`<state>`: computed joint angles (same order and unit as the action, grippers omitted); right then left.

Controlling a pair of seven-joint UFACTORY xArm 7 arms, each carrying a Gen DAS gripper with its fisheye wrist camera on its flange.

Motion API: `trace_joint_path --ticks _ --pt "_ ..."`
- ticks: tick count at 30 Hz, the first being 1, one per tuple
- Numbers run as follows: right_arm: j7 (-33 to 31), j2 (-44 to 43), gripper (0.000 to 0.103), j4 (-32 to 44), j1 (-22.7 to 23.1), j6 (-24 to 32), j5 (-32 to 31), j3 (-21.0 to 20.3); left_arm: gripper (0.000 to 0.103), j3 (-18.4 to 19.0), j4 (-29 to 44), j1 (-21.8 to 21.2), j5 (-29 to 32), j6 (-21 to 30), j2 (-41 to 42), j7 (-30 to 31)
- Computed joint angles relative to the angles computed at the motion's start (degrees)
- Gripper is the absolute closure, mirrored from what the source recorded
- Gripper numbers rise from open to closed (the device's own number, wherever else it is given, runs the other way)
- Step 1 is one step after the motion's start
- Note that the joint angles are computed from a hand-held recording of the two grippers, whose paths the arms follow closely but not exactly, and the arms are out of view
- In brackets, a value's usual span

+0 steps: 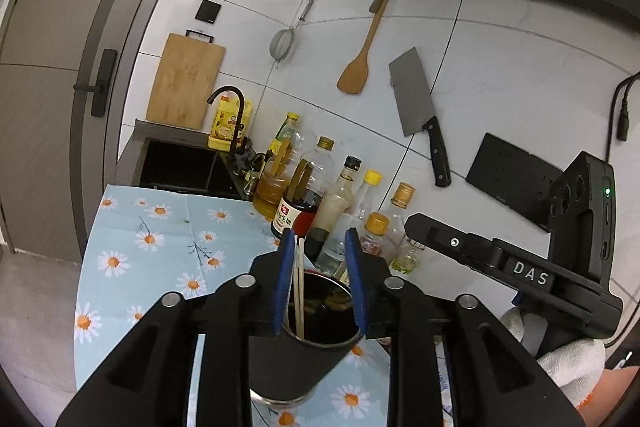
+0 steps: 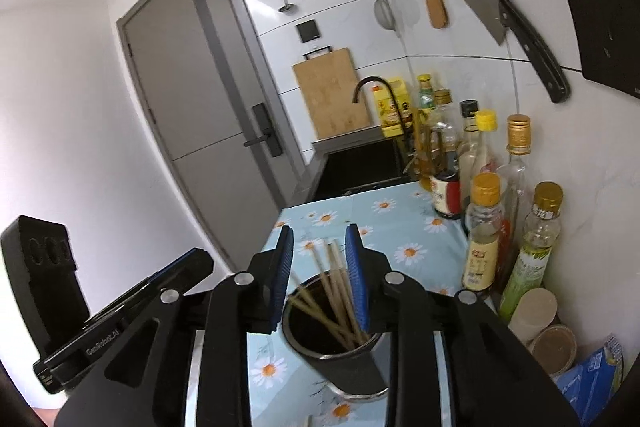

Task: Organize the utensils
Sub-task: 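Lower both chopsticks into the holder and open both tools, then withdraw both tools from the holder toward the spoons on the table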

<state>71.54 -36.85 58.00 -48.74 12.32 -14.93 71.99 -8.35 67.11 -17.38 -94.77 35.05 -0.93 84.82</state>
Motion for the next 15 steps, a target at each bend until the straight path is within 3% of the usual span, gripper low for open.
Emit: trace_joint_path --ticks 9,15 --pt "-1.6 2.8 0.074 0.3 8.1 1.8 -1.2 -3.7 0.078 2.7 -6.4 0.9 0.6 1.7 -8.7 -2.6" --pt "-1.2 5.8 0.073 1.1 13.6 4.5 -2.9 -5.1 0.077 4.8 -10.7 1.4 5.4 3.3 -13.6 -5.6"
